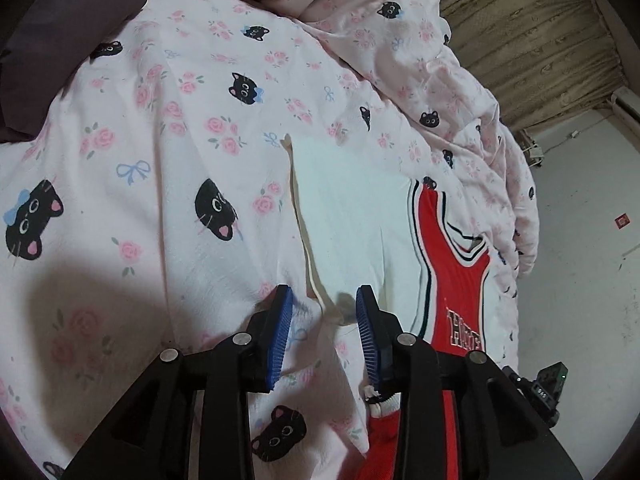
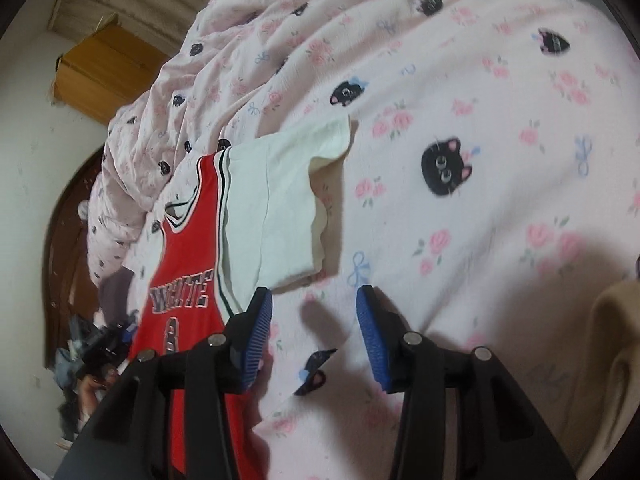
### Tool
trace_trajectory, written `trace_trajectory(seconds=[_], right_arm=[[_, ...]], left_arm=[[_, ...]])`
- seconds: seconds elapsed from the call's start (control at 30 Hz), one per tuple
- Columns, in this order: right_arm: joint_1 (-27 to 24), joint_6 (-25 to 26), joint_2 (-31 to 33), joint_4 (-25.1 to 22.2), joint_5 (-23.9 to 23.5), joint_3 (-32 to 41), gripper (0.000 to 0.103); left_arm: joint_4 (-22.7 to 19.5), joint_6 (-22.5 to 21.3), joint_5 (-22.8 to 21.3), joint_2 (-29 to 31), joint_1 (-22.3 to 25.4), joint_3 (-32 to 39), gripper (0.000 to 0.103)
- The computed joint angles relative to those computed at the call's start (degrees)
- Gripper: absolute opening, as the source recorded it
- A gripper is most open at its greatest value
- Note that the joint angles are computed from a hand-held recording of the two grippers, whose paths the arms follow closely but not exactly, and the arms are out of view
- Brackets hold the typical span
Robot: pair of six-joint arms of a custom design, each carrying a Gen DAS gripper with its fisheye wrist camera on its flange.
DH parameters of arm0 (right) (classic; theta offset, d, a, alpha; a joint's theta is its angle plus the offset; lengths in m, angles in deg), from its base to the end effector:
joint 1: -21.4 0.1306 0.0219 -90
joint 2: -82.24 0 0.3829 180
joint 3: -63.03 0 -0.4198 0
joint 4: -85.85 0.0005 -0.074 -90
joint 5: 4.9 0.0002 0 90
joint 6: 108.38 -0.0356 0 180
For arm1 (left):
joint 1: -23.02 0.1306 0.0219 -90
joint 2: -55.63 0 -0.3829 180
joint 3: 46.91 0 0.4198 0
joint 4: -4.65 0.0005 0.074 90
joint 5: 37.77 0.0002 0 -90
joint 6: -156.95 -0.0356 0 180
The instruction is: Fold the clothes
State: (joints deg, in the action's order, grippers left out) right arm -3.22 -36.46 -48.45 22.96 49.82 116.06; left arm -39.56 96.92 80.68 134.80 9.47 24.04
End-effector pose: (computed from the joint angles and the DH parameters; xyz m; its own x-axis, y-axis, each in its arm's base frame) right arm 0.2300 -0.0833 0.3596 -0.7201 0.6087 -0.3333 0.3098 0.7117 0.6305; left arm 0.4134 -0.1176 0.3631 -0.9115 -0.2321 -0.3396 0.0382 0.7743 -0.6317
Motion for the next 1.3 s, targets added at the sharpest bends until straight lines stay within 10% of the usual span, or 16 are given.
trace_trajectory(seconds=[0.43,0.5,0.8,1.3], right_arm=[[-0.69,-10.88,1.98,9.08,-5.84,-2.37,0.046],[0.06,-11.08,2.42,9.53,-5.07,-2.17,0.03],[0.41,-10.98,0.55,7.35,-4.11,-1.51,0.013],[0.56,-8.07,1.29,-0.74,3.41,-0.14,0.002]], left_arm=[[5.16,5.61,1.41,0.16,-0.64,-1.09,0.037],[4.99,5.28,0.76,0.19,-0.97,-0.87,0.037],[4.03,3.82,-1.04,-0.56,-0.8,-0.66,0.007],[-1.8,-1.03,-9.31,0.26,-2.37,0.33,0.005]])
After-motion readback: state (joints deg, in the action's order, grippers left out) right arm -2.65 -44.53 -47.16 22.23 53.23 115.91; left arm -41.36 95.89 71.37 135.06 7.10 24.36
